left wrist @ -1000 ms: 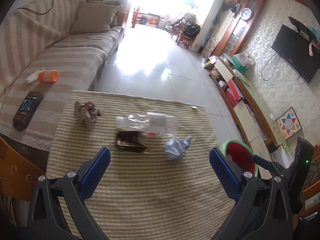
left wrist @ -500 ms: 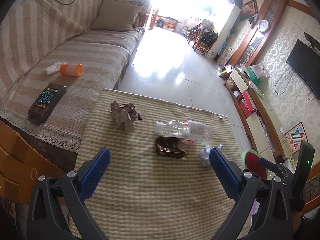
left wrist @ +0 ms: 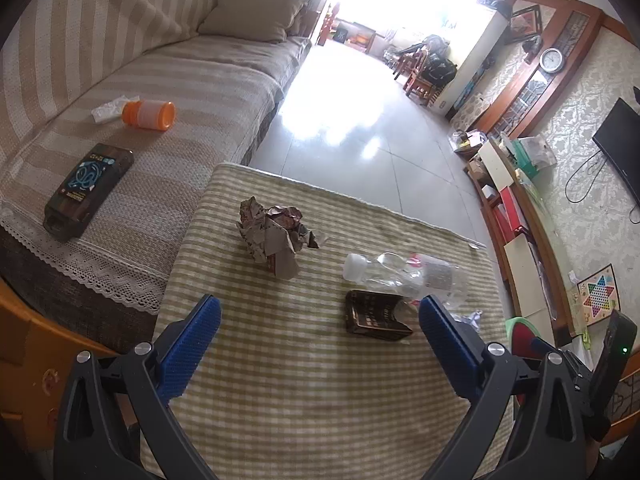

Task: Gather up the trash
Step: 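Move both open tools back over the remaining table trash, then grasp the crumpled brown paper with the left tool while the right tool grasps the silver foil, then lift the brown paper and silver foil and carry them over the red bin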

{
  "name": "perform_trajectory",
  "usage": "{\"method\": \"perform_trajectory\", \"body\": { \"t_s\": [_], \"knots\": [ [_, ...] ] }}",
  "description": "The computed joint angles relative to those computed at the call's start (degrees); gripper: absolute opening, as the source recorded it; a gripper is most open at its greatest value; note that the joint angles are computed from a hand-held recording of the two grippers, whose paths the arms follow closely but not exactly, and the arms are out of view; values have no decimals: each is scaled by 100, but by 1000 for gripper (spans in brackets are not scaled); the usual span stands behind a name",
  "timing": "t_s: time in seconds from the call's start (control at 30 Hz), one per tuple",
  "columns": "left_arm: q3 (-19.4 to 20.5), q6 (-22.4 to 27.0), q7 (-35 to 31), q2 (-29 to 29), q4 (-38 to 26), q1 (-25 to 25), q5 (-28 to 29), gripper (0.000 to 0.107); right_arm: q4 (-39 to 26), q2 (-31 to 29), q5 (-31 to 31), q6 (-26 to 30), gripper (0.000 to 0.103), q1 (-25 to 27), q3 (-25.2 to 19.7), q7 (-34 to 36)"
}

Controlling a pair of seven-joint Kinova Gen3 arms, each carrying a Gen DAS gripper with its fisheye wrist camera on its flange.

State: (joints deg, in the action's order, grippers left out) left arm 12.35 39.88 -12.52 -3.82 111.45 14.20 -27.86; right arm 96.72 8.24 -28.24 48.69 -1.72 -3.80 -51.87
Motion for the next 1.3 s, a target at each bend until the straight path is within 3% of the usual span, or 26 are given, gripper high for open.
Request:
{"method": "perform_trajectory", "body": {
  "t_s": [0.27, 0.6, 0.83, 0.9, 1.0, 1.1, 1.3],
  "knots": [
    [-547, -222, -974, 840, -324, -179, 465, 95, -260, 530, 171, -178, 98, -154, -136, -295],
    [-1035, -315, -1682, 1536, -683, -216, 887, 95, -274, 923, 327, -364, 98, -161, -300, -589],
    [-1341, -112, -1579, 1908, -899, -7, 767, 93, -300, 1065, 491, -479, 96, -226, -360, -785],
    [-1343, -156, -1632, 1919, -876, -41, 800, 78, -372, 1122, 504, -386, 80, -209, -382, -797],
    [-1252, -254, -1941, 1933, -841, -162, 1040, 58, -407, 1171, 483, -262, 67, -178, -425, -782],
    [-1269, -334, -1998, 1876, -768, -86, 1051, 45, -327, 1092, 411, -297, 57, -136, -449, -713],
    [-1311, -257, -1657, 1589, -628, 173, 725, 42, -290, 874, 139, -166, 54, 30, -449, -453]
  ]
}}
